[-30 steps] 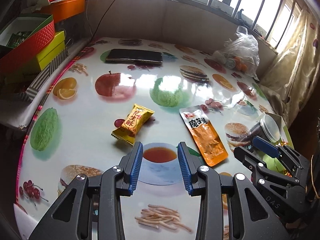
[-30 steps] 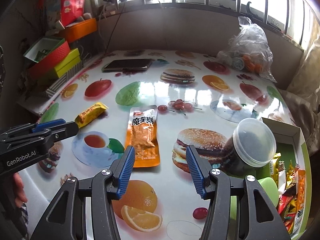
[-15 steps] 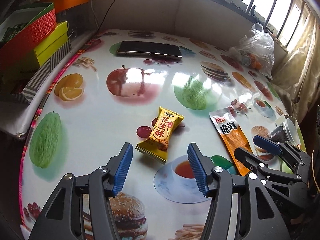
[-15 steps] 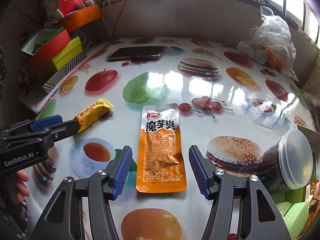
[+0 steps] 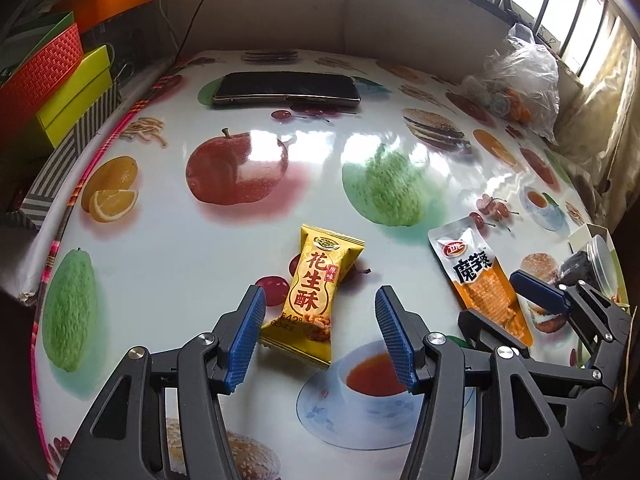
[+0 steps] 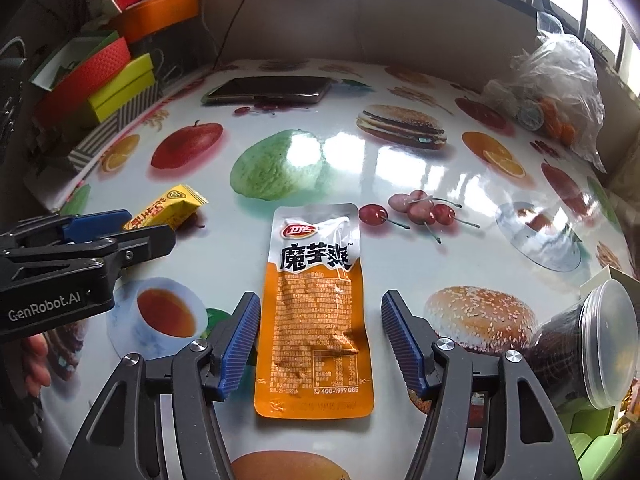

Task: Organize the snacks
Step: 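Grasp the gold peanut bar with the left tool while the right tool grasps an orange packet, then carry the gold bar and orange packet in both tools over the green box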

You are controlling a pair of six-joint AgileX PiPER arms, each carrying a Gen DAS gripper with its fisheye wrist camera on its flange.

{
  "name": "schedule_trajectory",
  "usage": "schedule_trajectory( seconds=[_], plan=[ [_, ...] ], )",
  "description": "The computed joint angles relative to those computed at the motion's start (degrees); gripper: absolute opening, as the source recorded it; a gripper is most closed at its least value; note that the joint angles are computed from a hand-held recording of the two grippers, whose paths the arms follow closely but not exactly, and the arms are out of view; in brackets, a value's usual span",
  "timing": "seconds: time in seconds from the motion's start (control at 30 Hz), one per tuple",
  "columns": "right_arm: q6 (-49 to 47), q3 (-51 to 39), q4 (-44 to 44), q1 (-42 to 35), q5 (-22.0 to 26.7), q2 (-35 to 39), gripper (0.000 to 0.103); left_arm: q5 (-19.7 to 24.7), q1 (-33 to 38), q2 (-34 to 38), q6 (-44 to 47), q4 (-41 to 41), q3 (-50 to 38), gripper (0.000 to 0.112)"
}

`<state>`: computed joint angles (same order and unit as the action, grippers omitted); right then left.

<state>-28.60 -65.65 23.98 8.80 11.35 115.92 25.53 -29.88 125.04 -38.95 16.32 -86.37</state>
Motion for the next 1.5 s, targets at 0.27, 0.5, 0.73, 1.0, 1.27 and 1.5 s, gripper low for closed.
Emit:
schedule_trajectory(
  seconds=[0.27, 0.5, 0.73, 1.0, 1.27, 1.5],
  plan=[
    [-2.75, 0.72, 3.35, -0.24, -1.20, -0.13, 0.063, 0.23, -0.27, 1.04, -1.28, 0.85, -1.07, 0.058],
    [-6.03, 1.83, 7.25, -0.84, -2.52, -0.68, 0.051, 1.07, -1.06, 1.39, -6.91, 6.18, -1.44, 0.038],
    [-14.94, 2.74, 17.05, -1.34, -2.94, -1.08, 0.048, 0.31, -1.06, 0.98, -8.47, 7.37, -0.43, 0.027],
    [-28.47, 4.51, 32.22, -2.28, -3.55, -2.00, 0.038, -0.35, -2.20, 0.14, -10.85, 8.66, 1.13, 0.026],
    [-30.73, 5.26, 34.67, -2.33, -3.60, -2.51, 0.037, -0.79, -3.47, -0.66, -13.36, 10.35, 2.33, 0.026],
    [-33.54, 6.33, 37.81, -2.48, -3.21, -3.27, 0.036, -0.80, -4.45, -1.72, -15.79, 12.43, 3.52, 0.026]
  ],
)
